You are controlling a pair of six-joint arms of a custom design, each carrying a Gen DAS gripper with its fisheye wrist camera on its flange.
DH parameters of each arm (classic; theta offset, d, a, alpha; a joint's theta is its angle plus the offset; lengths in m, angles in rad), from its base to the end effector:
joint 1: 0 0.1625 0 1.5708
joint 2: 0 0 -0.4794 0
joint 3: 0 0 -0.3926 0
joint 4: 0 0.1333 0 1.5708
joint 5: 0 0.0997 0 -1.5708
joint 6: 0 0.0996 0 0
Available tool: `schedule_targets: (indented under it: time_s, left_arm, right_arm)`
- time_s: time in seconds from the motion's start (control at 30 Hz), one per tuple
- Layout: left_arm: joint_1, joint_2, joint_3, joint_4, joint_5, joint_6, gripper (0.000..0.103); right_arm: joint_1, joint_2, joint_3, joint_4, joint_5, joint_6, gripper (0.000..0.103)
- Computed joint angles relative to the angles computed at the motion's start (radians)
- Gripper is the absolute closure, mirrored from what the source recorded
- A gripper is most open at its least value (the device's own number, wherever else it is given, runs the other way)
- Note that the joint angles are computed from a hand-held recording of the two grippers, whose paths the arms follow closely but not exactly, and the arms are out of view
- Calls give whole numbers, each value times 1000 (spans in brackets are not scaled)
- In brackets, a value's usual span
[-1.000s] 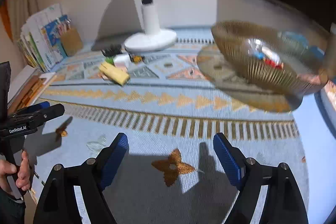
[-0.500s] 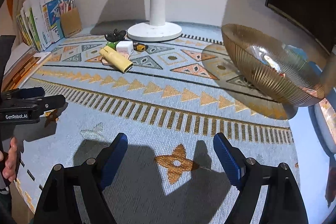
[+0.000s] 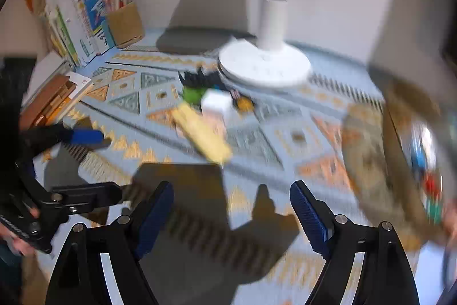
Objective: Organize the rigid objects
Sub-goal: 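Grasp the yellow tube with the right tool, then grasp the pink tag with the left tool while the right tool holds the yellow tube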
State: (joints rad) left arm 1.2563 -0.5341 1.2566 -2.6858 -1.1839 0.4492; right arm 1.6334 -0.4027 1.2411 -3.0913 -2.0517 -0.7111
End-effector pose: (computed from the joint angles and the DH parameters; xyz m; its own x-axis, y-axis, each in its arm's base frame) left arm -0.0957 -0.8465 0.0998 -0.7094 0.5160 -0.4801 0.6593 0.7267 -0.1932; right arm 0.1394 -0.8295 0.0528 -0.6525 -0.3271 0.6835 -0.6262 0.7407 -0.2433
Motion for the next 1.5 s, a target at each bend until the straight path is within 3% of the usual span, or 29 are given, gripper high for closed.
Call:
schedule_targets:
  time_s: [0.07, 0.23, 0.3, 0.33, 0.37, 0.43, 0.63, 0.7, 0.8, 0.87, 0.93, 1.13, 1.2, 1.27, 1.5]
  left_arm:
    - [8, 28, -59, 31, 11, 67, 4]
    - [28, 90, -187, 123, 6, 106, 6]
    - [39, 101, -223, 166, -47, 104, 6]
    - [42, 110, -241, 183, -64, 107, 6]
    - [41, 117, -248, 186, -60, 112, 6]
    - [35, 139, -268, 186, -40, 135, 6]
    - [18, 179, -305, 203, -28, 205, 9]
    - [15, 190, -322, 232, -32, 214, 17]
    - [6, 202, -323, 214, -28, 239, 24]
    - [5, 203, -319, 209, -47, 239, 44]
    - [3, 198, -310, 213, -61, 227, 53]
    - [-6, 194, -276, 156, -34, 184, 56]
    - [-9, 176, -236, 123, -34, 147, 65]
    - [-11, 149, -182, 88, -39, 115, 83]
    - [-23, 19, 84, -34, -47, 14, 87]
  right_arm:
    - [3, 48, -71, 4, -11, -42, 40]
    - [-16, 86, -172, 139, 69, -14, 41]
    - [-15, 104, -198, 148, 63, -30, 52]
    - [-18, 102, -202, 178, 85, -30, 63]
    - [-19, 98, -200, 196, 98, -28, 71]
    - [-17, 97, -185, 175, 88, -54, 77]
    - [-28, 47, -83, 86, -7, -27, 79]
    - [-38, 24, -39, 38, -34, -26, 80]
    - [-58, -22, 24, 25, -16, 17, 80]
    - [-72, -46, 54, 24, 18, 44, 80]
    - [-80, -53, 66, 9, 38, 52, 79]
    - [-75, -37, 62, -33, 39, 45, 79]
    - [-74, -43, 70, -31, 43, 59, 79]
    - [-77, -66, 100, -13, 68, 88, 80]
    - [-78, -151, 286, -109, 84, 133, 80]
